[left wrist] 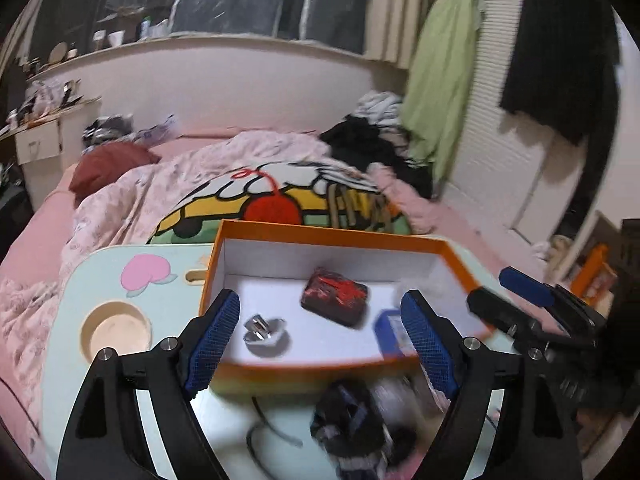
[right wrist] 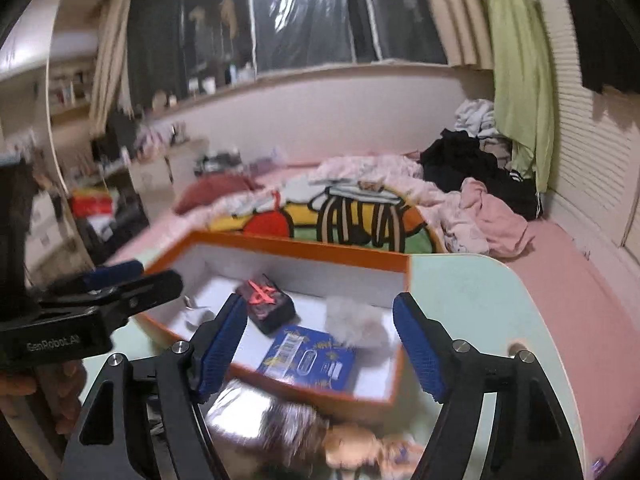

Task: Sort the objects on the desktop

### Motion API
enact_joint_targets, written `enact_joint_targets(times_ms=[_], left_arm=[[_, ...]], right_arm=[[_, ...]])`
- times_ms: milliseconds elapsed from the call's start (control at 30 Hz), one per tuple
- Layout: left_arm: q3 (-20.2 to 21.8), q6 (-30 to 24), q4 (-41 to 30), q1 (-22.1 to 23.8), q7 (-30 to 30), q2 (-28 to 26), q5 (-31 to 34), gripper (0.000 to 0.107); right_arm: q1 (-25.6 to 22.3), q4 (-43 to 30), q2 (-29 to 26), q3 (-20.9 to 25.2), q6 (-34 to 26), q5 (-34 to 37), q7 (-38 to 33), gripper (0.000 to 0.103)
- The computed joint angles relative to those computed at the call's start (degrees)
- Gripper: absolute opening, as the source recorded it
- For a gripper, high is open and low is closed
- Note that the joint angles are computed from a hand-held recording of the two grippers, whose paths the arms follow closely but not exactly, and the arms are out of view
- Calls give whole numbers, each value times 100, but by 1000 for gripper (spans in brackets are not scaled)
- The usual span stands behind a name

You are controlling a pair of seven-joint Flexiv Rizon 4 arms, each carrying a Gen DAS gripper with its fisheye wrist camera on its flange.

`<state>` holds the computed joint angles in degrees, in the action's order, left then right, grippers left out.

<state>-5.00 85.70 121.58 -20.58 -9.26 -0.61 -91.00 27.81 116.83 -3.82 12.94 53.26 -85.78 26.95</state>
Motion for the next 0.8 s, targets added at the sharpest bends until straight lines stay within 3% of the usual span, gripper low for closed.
enact_joint_targets(times_ms=[67, 100, 200, 367, 400, 467, 500, 800], left_arm=[[142, -393, 389, 91, -514, 345, 725, 83], [261, -723, 668, 200, -990, 553, 1451, 83], [418, -1155, 1159, 359, -1676, 867, 2689, 83], [476, -1561, 1418, 568, -2726, 791, 4268, 83], [513, -1405, 1457, 490, -2815, 733, 4401, 83], [346, -657, 1604, 502, -3078, 655, 4830, 84], [312, -472, 1638, 529, -3219, 614, 5094, 85], [499, -206, 1715, 168, -3032, 596, 4761, 87]], right_arm=[[-87, 304, 302, 51, 315, -27, 265, 79], [-87, 415, 392, 118, 275, 109, 227, 79], [17, 731, 549, 372, 35, 901, -213, 79], [289, 997, 391, 569, 22, 2033, -807, 80], [376, 953, 276, 586, -203, 2083, -820, 82], [673, 738, 63, 595, -1047, 2239, -902, 101], [714, 663, 4, 617, -1195, 2276, -905, 103], [813, 752, 43, 459, -1042, 2128, -836, 103]])
